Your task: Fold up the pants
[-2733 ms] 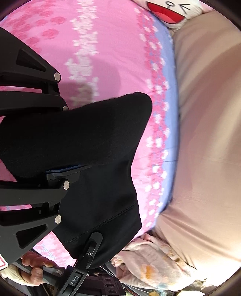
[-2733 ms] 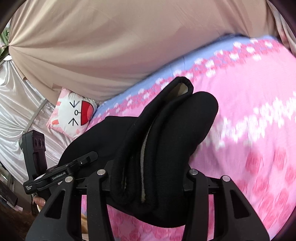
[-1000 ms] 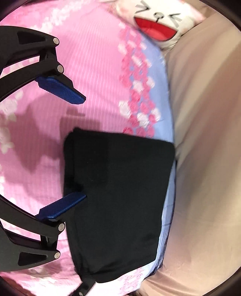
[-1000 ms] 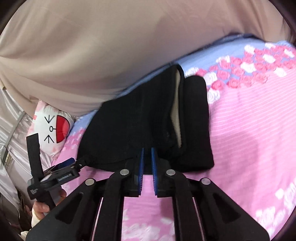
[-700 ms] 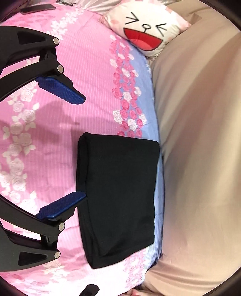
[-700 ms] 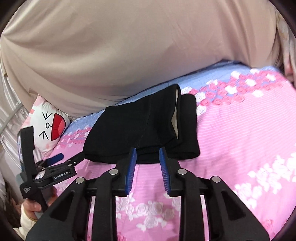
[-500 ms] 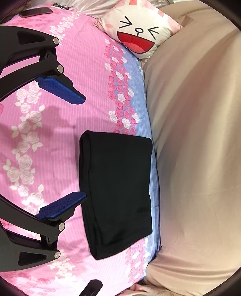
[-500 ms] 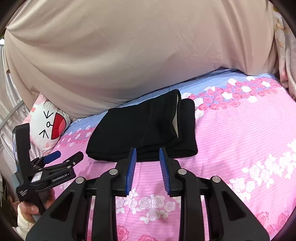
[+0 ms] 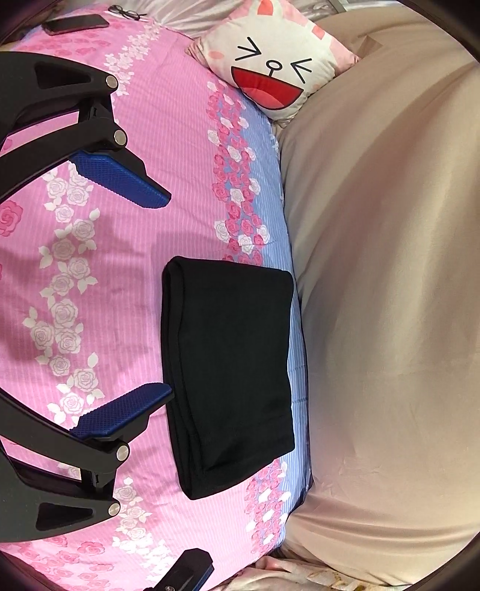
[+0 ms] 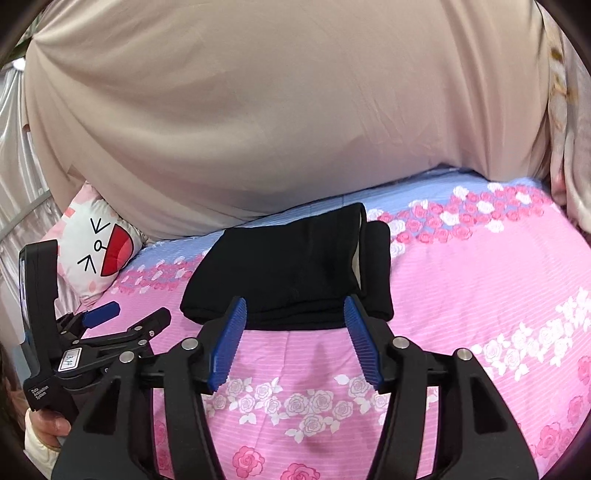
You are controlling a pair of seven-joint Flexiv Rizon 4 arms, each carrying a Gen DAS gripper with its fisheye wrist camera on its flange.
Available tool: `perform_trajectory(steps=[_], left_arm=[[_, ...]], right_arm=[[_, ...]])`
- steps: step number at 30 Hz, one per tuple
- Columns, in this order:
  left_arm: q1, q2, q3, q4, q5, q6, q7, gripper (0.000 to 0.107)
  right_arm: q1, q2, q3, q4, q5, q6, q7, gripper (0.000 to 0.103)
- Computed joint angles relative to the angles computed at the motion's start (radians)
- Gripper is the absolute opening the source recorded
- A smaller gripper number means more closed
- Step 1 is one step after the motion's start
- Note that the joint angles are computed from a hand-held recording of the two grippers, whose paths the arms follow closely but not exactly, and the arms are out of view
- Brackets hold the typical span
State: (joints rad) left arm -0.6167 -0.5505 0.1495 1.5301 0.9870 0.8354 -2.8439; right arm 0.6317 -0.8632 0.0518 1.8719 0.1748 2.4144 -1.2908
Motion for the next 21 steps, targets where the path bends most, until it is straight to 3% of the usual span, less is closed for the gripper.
perform_trajectory(steps=[8, 11, 21], left_arm=[[-0.032, 0.042, 0.004, 0.023, 0.057, -0.029, -0.071, 0.094], [-0.037, 0.061, -0.009, 0.032, 0.078, -0.058, -0.093, 0.095], [-0.029, 0.095, -0.058, 0.058, 0.102, -0.101, -0.104, 0.095]], right_arm=[[0.127, 0.027, -0.072, -0.013, 0.224, 0.017, -0.135, 0.092], [0.147, 0.036, -0.075, -0.021, 0.287, 0.013, -0.176, 0.093], [0.121, 0.047, -0.025, 0.007, 0.288, 0.049, -0.174, 0.095]])
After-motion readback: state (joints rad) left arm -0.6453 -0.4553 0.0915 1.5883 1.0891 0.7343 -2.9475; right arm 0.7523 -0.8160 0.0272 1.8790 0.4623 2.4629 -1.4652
